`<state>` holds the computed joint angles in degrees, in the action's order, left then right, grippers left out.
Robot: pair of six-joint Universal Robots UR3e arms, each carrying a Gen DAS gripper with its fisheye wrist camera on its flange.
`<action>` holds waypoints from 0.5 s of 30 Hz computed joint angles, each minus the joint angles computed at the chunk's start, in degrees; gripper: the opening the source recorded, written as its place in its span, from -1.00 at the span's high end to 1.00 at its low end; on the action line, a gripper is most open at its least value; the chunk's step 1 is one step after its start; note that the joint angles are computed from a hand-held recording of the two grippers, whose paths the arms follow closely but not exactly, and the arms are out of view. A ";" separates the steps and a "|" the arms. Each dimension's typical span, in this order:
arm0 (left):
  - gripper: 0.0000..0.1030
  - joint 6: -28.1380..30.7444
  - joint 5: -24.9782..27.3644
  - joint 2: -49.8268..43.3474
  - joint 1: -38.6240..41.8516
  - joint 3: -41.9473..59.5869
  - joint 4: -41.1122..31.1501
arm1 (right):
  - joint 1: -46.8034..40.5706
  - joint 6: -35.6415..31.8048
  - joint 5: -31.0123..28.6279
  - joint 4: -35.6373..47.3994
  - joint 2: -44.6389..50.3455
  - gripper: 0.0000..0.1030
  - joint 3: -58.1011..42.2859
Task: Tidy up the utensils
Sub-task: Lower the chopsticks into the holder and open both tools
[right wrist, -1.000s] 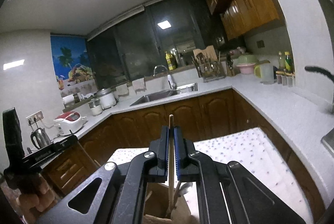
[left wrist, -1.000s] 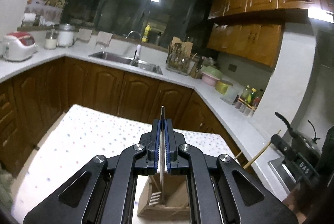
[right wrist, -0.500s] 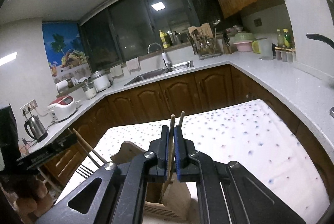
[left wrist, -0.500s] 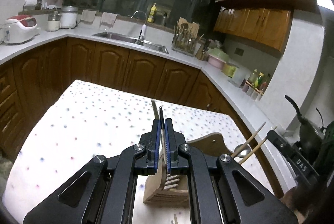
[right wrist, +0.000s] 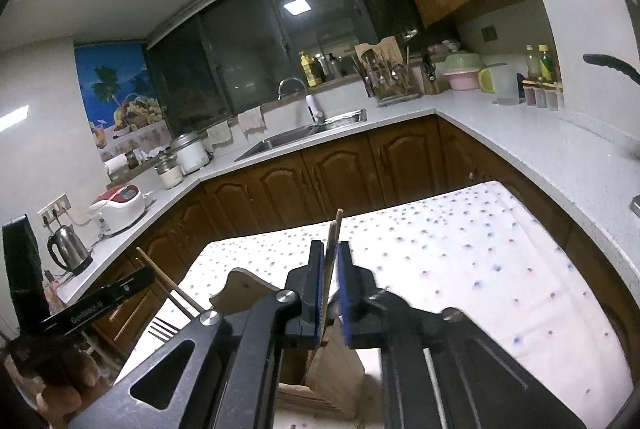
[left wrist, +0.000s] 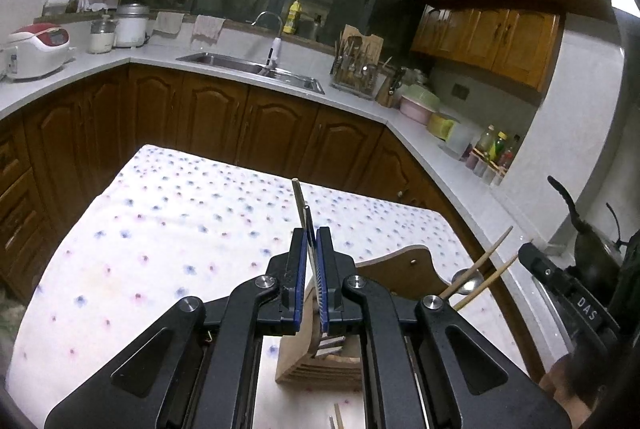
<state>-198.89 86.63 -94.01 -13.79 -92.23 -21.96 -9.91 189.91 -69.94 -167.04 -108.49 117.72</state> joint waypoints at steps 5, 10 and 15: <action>0.37 -1.44 0.05 2.68 0.35 -1.16 -0.96 | -3.32 0.44 4.45 0.43 -3.12 0.07 1.34; -0.22 -2.11 1.94 8.45 -0.40 -5.72 -0.39 | -7.61 1.04 9.51 3.42 -10.20 -0.37 3.37; -0.75 -2.96 3.11 16.05 -0.98 -13.62 -0.59 | -16.30 -1.71 18.36 11.07 -23.19 -0.79 8.30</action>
